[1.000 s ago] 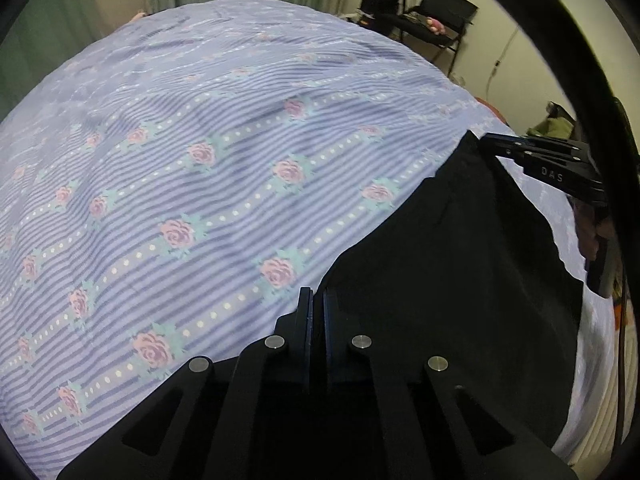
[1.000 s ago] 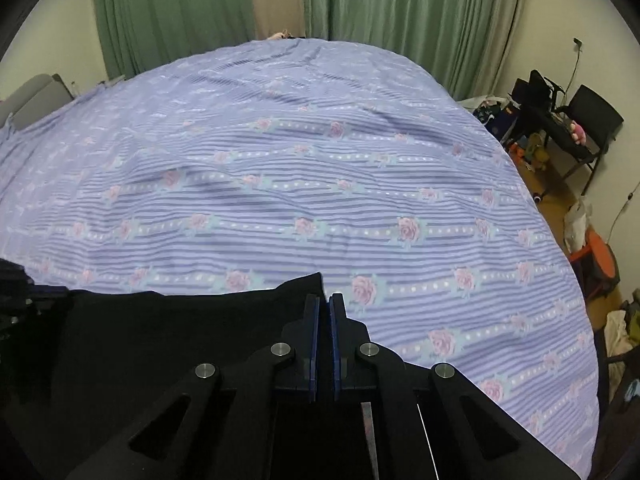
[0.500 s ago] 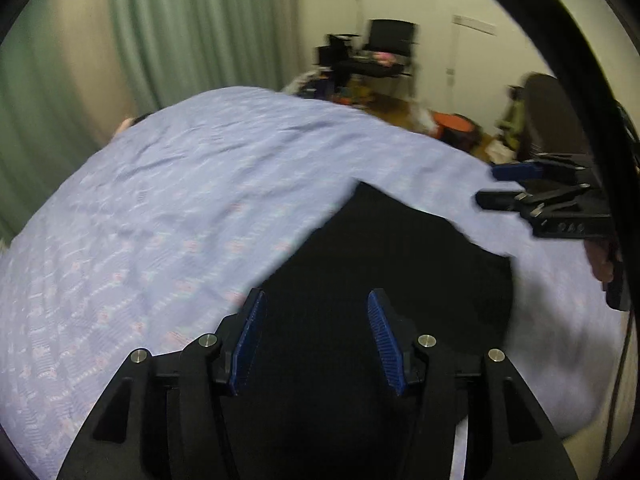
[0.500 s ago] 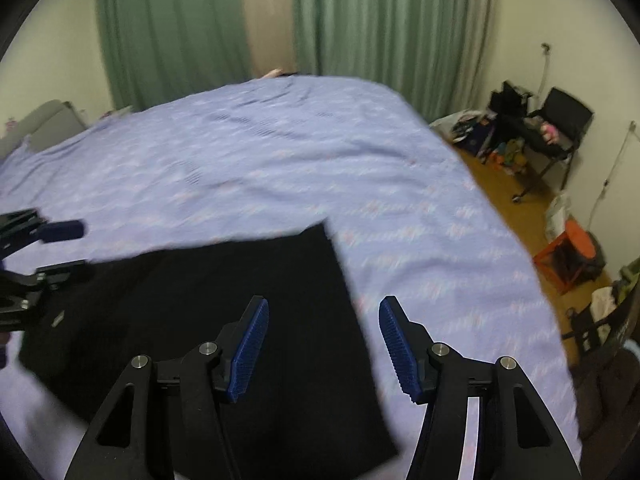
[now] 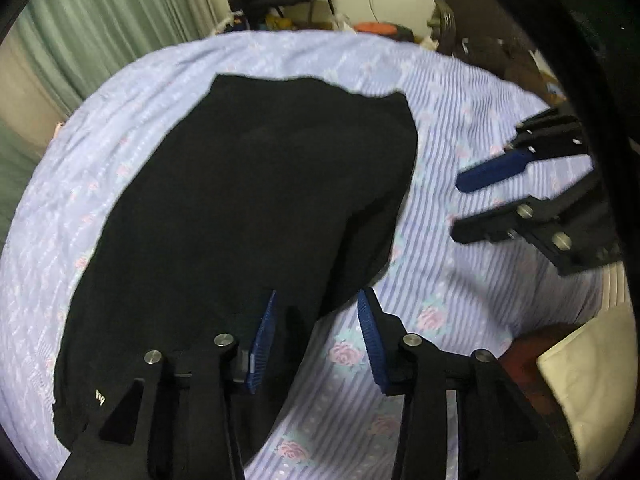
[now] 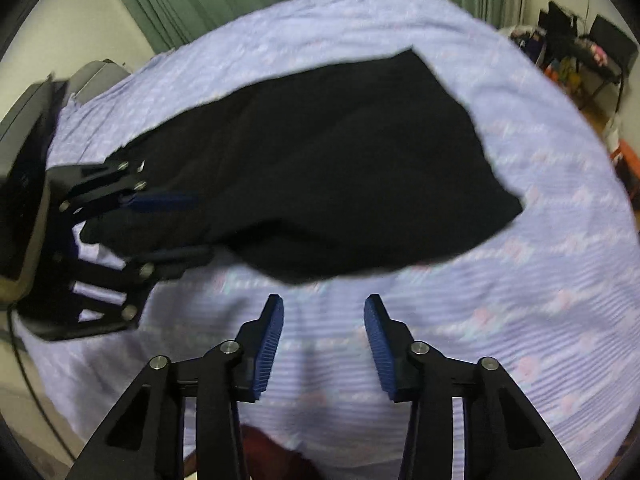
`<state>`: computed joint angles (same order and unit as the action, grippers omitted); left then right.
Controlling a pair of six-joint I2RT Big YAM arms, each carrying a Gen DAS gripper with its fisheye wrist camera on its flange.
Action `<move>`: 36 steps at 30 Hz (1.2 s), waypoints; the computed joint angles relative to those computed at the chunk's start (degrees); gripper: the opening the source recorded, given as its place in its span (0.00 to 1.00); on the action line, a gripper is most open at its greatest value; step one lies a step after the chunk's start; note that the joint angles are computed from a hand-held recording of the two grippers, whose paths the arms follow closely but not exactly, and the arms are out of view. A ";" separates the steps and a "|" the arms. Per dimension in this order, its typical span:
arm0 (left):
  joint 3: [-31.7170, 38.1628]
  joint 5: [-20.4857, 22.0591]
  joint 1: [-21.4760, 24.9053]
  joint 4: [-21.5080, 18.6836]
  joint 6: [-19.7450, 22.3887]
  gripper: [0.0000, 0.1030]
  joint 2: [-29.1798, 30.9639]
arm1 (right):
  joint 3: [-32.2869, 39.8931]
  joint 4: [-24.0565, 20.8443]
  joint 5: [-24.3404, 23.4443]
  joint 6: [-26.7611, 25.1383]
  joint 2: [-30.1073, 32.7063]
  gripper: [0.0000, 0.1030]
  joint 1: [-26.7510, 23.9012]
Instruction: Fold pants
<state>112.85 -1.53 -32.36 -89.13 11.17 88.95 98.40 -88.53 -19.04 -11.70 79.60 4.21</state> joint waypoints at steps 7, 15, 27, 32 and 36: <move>5.02 7.28 3.96 -3.60 -0.57 0.03 4.49 | -2.98 0.37 -3.96 3.61 0.06 0.37 1.14; 13.09 8.14 9.25 -2.57 -6.55 0.03 10.19 | -3.03 3.78 -7.03 6.32 1.78 0.37 1.86; 10.51 6.68 9.58 -1.46 -8.79 0.03 10.25 | 3.60 9.09 -10.86 5.55 6.65 0.37 3.65; 10.51 7.34 10.04 -1.50 -10.31 0.03 9.99 | 4.89 10.91 -9.52 5.11 9.01 0.37 3.82; 9.88 7.17 10.44 -1.39 -10.28 0.03 9.42 | 6.44 9.28 -9.57 3.00 11.21 0.37 3.68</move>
